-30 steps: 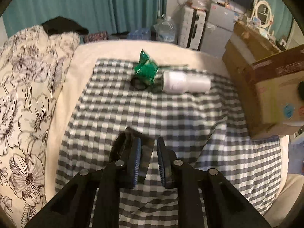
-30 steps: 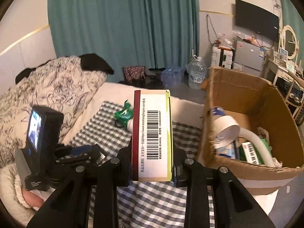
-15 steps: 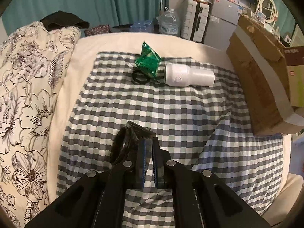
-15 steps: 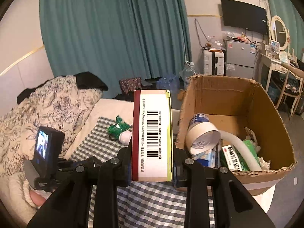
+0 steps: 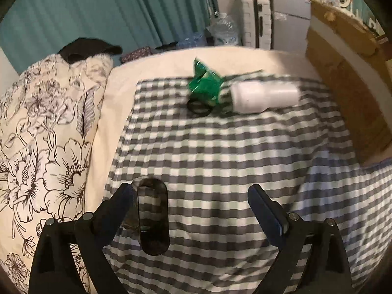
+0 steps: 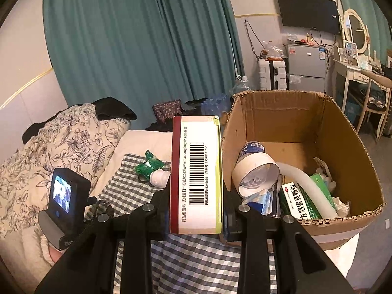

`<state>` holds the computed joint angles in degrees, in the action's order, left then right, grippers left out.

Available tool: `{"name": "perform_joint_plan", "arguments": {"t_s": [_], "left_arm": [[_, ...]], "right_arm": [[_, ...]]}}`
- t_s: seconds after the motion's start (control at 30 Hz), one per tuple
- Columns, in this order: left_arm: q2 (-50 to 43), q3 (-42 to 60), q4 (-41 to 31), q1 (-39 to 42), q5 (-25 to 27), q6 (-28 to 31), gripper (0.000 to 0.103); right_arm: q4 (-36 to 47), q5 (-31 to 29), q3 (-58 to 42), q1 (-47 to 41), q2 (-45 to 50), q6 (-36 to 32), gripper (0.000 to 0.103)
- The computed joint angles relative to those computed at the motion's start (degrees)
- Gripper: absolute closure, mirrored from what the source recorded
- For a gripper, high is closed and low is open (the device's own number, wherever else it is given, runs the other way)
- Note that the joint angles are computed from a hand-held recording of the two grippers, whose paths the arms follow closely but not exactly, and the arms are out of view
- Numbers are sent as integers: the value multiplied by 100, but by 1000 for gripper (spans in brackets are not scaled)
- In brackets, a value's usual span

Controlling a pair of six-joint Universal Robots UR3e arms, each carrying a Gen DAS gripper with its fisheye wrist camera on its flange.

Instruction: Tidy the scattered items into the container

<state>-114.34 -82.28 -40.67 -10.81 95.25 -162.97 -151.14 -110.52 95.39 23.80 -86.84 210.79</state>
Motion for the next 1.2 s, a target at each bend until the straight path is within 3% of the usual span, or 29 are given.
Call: {"name": "perform_joint_plan", "arguments": {"t_s": [0.17,0.4,0.57,0.63,0.7,0.73,0.93,1.2], "left_arm": [[-296,37,-62,215,166,-194,6],[515,-519,-34,953,-1129,42,6],[251,-440,-18,979,-853,-36,6],[60,-328,-91,1040,-984,-133,6],[-184,-63,-374,1089,-1073,-250,24],[-279,57,-487,1072,-1015,-290,39],[-45,102,-520,888,-853,-68,39],[165,1384,-1572,344,-1054,-205,39]], "right_arm": [[-40,-39,0,26,29,-5,74],[-11,-26,-14,23,89,20,74],[-55,34,55,-19,55,44,74],[-68,38,91,-24,30,40,74],[-60,25,96,-18,18,39,74],[-37,37,90,-20,10,34,74],[57,18,-2,-14,6,3,74],[312,-214,-577,-58,-47,-217,74]]}}
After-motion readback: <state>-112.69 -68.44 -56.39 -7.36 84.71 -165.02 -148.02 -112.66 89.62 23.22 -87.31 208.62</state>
